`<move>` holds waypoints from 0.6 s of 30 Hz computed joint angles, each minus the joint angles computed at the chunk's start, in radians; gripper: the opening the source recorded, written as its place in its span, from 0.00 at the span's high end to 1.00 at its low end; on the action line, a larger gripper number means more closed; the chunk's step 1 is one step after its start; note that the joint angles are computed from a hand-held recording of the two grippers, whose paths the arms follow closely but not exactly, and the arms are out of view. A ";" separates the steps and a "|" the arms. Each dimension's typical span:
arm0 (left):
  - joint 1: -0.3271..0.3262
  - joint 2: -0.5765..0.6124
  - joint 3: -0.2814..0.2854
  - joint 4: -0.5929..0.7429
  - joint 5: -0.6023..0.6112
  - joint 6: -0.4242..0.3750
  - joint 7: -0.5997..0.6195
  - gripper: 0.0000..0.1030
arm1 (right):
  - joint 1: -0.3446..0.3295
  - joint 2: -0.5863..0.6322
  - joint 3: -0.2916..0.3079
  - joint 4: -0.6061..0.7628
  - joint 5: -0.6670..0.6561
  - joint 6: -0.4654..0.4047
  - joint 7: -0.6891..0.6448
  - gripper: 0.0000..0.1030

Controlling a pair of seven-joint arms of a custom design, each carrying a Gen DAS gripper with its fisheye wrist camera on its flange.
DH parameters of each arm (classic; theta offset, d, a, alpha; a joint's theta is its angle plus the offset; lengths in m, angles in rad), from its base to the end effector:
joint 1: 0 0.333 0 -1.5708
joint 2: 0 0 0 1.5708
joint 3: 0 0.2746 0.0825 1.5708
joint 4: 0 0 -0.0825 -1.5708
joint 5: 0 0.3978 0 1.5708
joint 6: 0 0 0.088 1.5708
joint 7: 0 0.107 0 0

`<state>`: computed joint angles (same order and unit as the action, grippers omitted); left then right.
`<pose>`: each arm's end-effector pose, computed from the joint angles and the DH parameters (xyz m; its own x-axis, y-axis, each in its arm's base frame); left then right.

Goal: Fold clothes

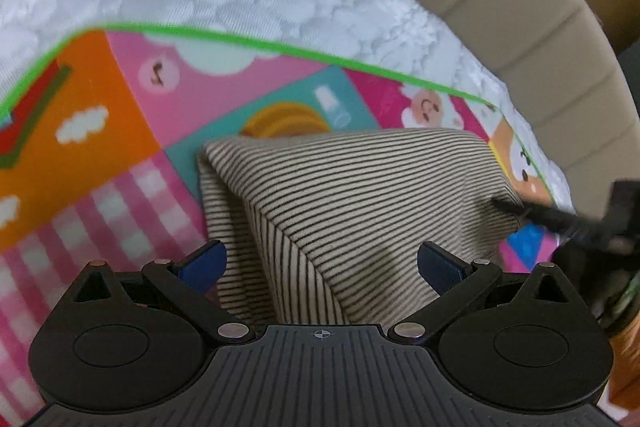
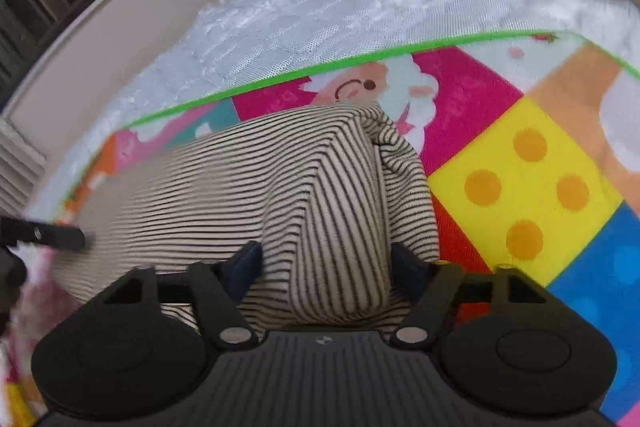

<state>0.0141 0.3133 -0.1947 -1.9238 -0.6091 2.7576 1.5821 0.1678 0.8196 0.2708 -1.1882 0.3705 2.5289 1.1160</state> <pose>0.6463 -0.0876 0.3350 0.2014 -0.8447 0.4960 -0.8477 -0.4040 -0.3438 0.7342 0.2686 0.3307 0.5436 -0.7909 -0.2811 -0.7535 -0.3123 -0.5786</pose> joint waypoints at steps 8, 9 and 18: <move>-0.057 -0.005 0.028 -0.001 0.133 0.054 -0.024 0.52 | -0.104 -0.164 0.111 -0.194 0.138 0.078 -0.230 0.77; -0.059 -0.020 0.028 -0.015 0.148 0.068 -0.020 0.61 | -0.115 -0.186 0.115 -0.215 0.167 0.061 -0.248 0.78; -0.015 -0.187 -0.017 -0.160 -0.162 -0.031 0.251 0.68 | -0.040 -0.287 -0.028 -0.385 0.173 0.019 -0.172 0.73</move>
<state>-0.0009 0.1260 -0.2119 -2.0838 -0.7711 2.7266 1.8333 0.1282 0.5322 0.2429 -1.5735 0.5439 2.5478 0.9436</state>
